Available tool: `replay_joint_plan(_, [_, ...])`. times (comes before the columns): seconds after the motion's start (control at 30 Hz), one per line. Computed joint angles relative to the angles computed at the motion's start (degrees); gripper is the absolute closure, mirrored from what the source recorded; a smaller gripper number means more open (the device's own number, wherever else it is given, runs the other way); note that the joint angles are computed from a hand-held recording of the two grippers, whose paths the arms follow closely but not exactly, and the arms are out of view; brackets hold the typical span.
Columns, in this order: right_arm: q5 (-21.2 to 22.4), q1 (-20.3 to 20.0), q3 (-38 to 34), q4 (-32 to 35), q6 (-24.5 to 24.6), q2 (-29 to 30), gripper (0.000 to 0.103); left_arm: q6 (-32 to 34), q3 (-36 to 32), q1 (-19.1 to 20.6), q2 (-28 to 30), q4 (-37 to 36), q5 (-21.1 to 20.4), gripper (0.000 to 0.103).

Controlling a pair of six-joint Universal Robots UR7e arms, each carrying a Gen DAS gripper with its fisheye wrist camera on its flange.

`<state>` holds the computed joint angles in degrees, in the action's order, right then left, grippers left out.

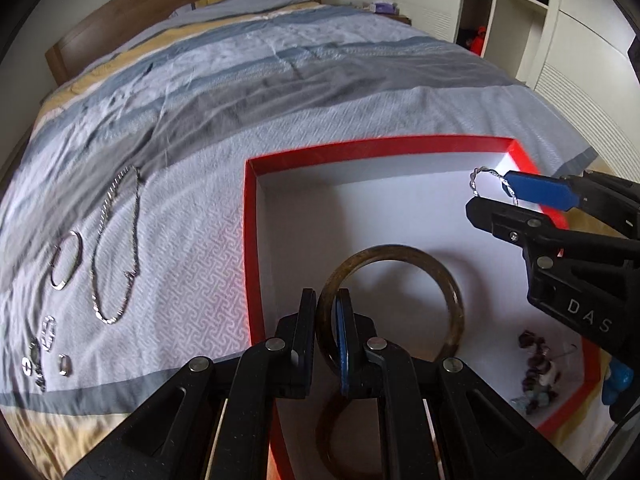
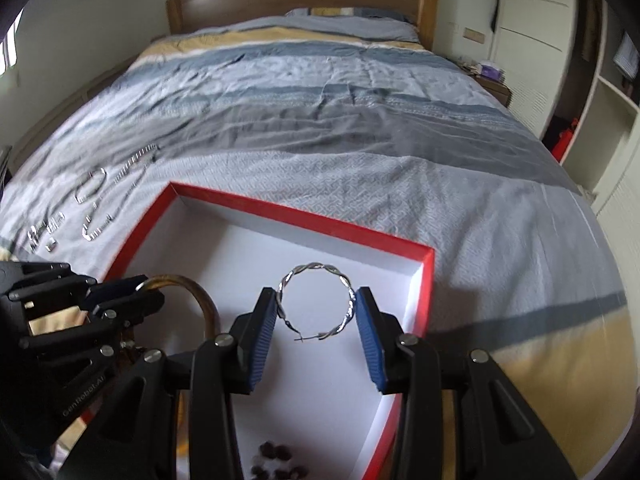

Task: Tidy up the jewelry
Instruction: 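Carry both bangles into the red box and open both tools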

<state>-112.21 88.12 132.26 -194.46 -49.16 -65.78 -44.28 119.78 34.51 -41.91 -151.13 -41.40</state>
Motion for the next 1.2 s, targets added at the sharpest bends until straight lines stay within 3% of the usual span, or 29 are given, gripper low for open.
replay_joint_plan(0.27, [-4.84, 0.45, -2.72, 1.28, -2.96, 3.76, 0.065, 0.69, 0.2, 0.55, 0.97, -1.87, 0.66, 0.09])
replay_joint_plan(0.73, [-7.67, 1.85, -3.67, 2.38, -3.32, 4.06, 0.06, -1.74, -1.76, 1.46, 0.76, 1.66, 0.11, 0.09])
replay_joint_plan(0.93, [-5.44, 3.21, -1.09, 2.72, -1.43, -1.93, 0.06, -2.57, 0.32, -0.47, -1.86, 0.53, -0.67, 0.085])
replay_joint_plan(1.13, [-3.86, 5.86, 3.31, 5.02, 1.96, -11.01, 0.06, -9.15, 3.21, -6.6, -7.48, 6.14, 1.39, 0.061])
replay_joint_plan(1.2, [-4.06, 6.99, 5.06, 5.88, 2.97, -13.99, 0.06, -13.14, 4.07, -9.51, -9.92, 10.83, 2.61, 0.058])
